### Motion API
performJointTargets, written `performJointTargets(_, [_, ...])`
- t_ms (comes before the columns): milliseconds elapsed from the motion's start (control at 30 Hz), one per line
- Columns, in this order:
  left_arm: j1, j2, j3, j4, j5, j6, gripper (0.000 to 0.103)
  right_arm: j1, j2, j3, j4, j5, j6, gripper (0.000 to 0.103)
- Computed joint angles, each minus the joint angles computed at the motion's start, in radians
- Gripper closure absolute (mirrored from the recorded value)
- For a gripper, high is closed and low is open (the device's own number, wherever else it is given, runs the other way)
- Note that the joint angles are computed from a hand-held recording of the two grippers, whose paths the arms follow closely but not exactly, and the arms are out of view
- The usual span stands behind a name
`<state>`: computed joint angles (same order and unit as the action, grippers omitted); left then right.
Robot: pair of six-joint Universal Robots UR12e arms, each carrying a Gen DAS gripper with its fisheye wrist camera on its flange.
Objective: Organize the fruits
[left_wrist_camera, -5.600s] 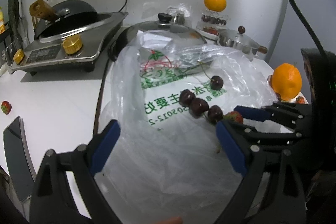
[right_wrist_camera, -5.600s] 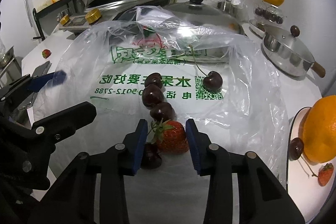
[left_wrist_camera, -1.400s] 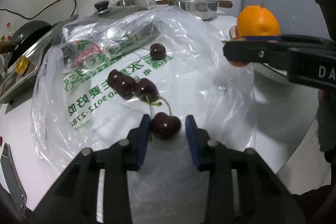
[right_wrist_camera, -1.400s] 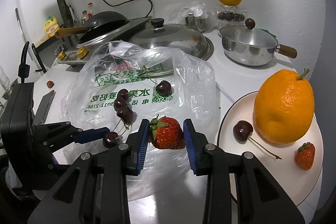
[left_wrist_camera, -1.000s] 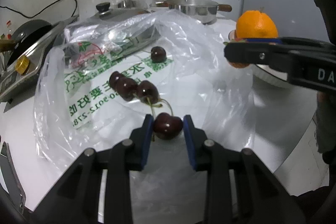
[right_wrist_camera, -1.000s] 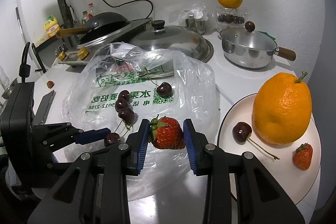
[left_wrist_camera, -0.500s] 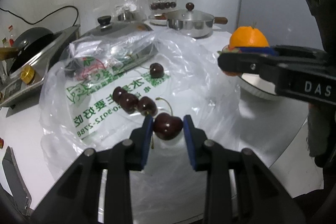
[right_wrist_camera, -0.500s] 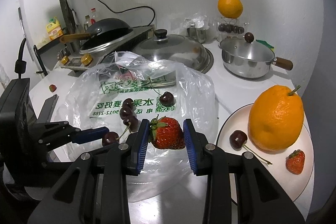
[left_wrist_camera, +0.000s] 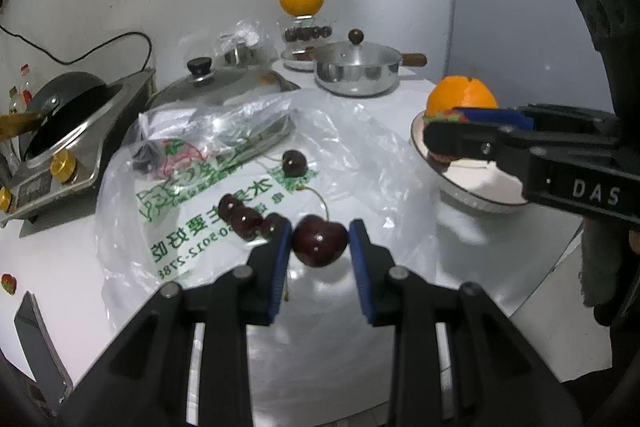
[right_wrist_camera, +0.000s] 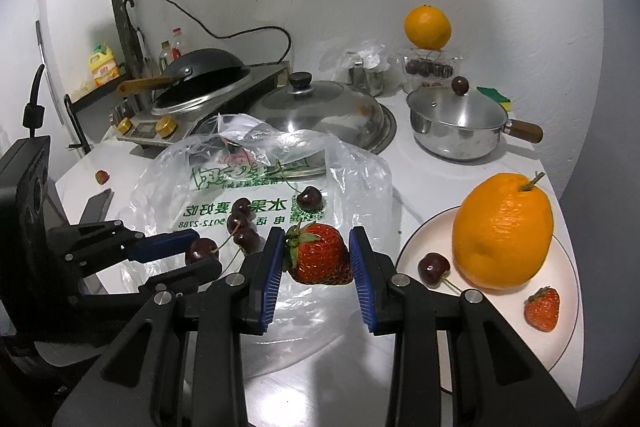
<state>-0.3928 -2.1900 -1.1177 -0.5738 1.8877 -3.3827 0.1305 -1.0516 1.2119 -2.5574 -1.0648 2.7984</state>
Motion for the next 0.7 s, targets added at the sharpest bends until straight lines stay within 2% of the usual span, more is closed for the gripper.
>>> performJointTargets(700, [-0.034,-0.052,0.105,-0.033,0.003,0.046,0.072,-0.055,-0.035,0.059,-0.059,0.015,0.042,0.068])
